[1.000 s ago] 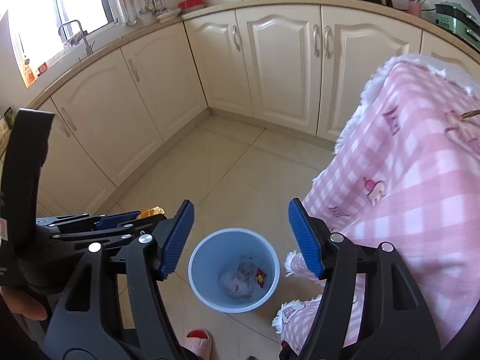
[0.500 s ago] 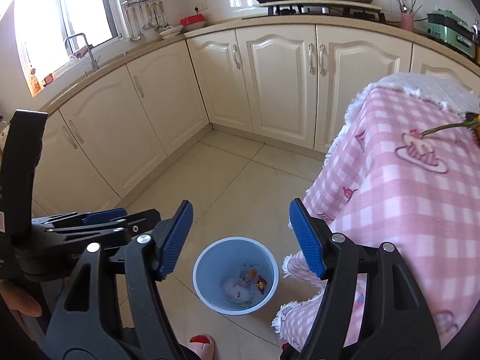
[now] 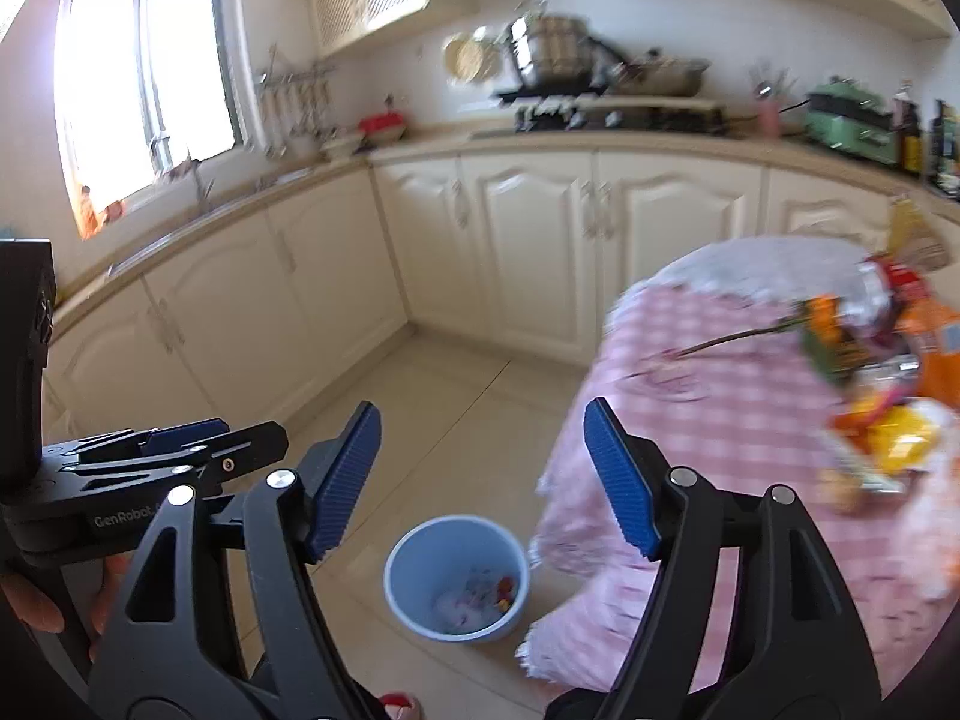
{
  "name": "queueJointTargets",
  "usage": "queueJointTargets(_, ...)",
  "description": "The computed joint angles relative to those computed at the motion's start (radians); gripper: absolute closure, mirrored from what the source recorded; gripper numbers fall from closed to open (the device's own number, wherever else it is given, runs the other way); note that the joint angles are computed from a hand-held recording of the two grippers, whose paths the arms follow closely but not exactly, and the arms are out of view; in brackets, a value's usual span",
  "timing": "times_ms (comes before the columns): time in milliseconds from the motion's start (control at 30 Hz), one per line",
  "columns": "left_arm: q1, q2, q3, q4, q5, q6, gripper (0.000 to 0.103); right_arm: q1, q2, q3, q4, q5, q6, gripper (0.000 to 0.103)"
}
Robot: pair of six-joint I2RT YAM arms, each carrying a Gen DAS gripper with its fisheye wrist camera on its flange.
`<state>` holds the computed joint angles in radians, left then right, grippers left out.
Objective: Collect trash
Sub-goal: 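Grasp the bread crust with the left tool while the right tool grasps the orange-white bag, then carry the crust and orange-white bag to the bin and open both tools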
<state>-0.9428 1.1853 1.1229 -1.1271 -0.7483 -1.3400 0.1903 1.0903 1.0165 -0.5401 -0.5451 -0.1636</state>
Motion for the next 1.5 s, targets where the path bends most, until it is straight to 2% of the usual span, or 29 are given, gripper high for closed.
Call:
queueJointTargets(133, -0.054, 0.117, 0.113, 0.066, -0.002, 0.069, 0.041, -0.255, -0.036, 0.025, -0.060, -0.118, -0.105, 0.030)
queueJointTargets(233, -0.076, 0.222, 0.204, 0.118, 0.013, 0.131, 0.041, -0.448, -0.014, 0.030, -0.060, -0.194, -0.166, 0.028)
queueJointTargets(400, -0.079, 0.359, 0.314, 0.205, 0.072, 0.244, 0.041, -0.638, 0.149, 0.075, -0.019, -0.154, -0.177, 0.027)
queueJointTargets(500, -0.080, 0.435, 0.379, 0.215, 0.103, 0.279, 0.041, -0.670, 0.247, 0.118, -0.010, -0.118, -0.162, 0.027)
queueJointTargets(767, -0.038, 0.570, 0.478, 0.268, 0.210, 0.372, 0.041, -0.654, 0.494, 0.287, -0.215, -0.226, -0.203, 0.028)
queueJointTargets(833, -0.023, 0.613, 0.518, 0.263, 0.235, 0.389, 0.041, -0.660, 0.560, 0.341, -0.290, -0.279, -0.234, 0.047)
queueJointTargets(867, -0.017, 0.633, 0.534, 0.269, 0.246, 0.403, 0.041, -0.670, 0.570, 0.345, -0.303, -0.296, -0.251, 0.048)
queueJointTargets(933, -0.003, 0.663, 0.559, 0.280, 0.270, 0.425, 0.041, -0.686, 0.569, 0.347, -0.301, -0.298, -0.279, 0.052)
queueJointTargets(1100, 0.041, 0.777, 0.657, 0.328, 0.336, 0.480, 0.041, -0.764, 0.538, 0.323, -0.192, -0.268, -0.261, 0.054)
queueJointTargets(1400, 0.085, 0.969, 0.879, 0.277, 0.363, 0.528, 0.041, -0.801, 0.593, 0.394, -0.230, -0.310, -0.298, 0.054)
queueJointTargets(1500, 0.095, 1.010, 0.942, 0.242, 0.365, 0.537, 0.062, -0.791, 0.605, 0.408, -0.240, -0.312, -0.300, 0.054)
